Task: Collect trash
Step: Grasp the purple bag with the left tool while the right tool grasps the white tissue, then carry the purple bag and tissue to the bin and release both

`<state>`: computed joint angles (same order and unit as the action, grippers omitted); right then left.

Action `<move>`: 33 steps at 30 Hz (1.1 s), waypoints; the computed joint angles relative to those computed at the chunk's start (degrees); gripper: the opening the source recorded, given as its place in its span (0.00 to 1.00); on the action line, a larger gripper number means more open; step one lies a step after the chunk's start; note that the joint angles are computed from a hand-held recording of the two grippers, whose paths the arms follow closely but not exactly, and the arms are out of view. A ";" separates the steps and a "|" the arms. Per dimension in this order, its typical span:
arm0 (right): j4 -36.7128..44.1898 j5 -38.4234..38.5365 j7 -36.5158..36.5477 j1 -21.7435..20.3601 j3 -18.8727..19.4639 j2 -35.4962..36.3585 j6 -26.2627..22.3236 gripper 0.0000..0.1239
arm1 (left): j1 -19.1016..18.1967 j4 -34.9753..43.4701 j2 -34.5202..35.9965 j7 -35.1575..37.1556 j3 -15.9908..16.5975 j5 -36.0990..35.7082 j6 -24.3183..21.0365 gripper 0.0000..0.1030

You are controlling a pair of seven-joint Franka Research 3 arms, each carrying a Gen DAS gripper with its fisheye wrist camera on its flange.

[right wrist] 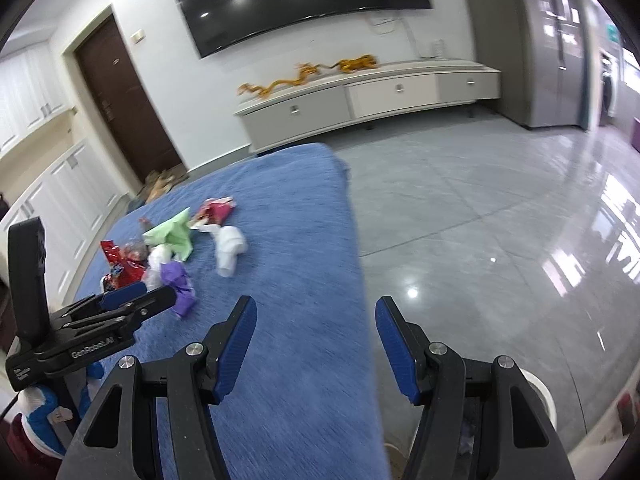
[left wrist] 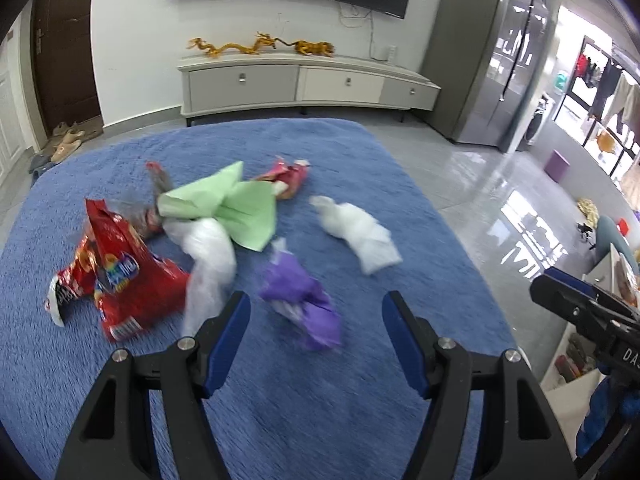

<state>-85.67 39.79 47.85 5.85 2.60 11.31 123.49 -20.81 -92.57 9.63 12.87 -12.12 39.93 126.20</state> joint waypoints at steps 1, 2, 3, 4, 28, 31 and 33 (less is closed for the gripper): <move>1.42 -0.18 -0.09 0.52 0.50 1.21 -0.48 0.48 | 0.17 0.31 0.49 0.34 0.10 -0.19 0.04 0.65; 2.46 -0.27 -0.15 0.89 0.89 2.12 -0.93 0.48 | 0.32 0.64 1.01 0.77 0.20 -0.49 0.11 0.65; 3.31 -0.39 -0.08 1.12 1.16 2.76 -1.35 0.48 | 0.42 1.19 1.66 1.28 0.30 -0.84 0.08 0.65; 4.65 -0.48 -0.06 1.48 1.56 3.85 -1.88 0.48 | 0.62 1.26 2.01 1.85 0.44 -1.34 0.40 0.65; 41.00 -6.20 9.33 4.16 8.08 30.95 -17.88 0.26 | 2.17 -3.11 1.36 1.62 1.55 -0.96 5.74 0.42; 35.37 -5.22 6.40 3.54 8.19 27.39 -16.85 0.18 | 1.87 -3.16 1.19 1.18 1.32 -0.69 5.25 0.42; 31.59 -4.51 4.31 3.31 8.06 24.99 -16.00 0.15 | 1.59 -3.36 0.90 1.03 1.09 -0.44 5.02 0.42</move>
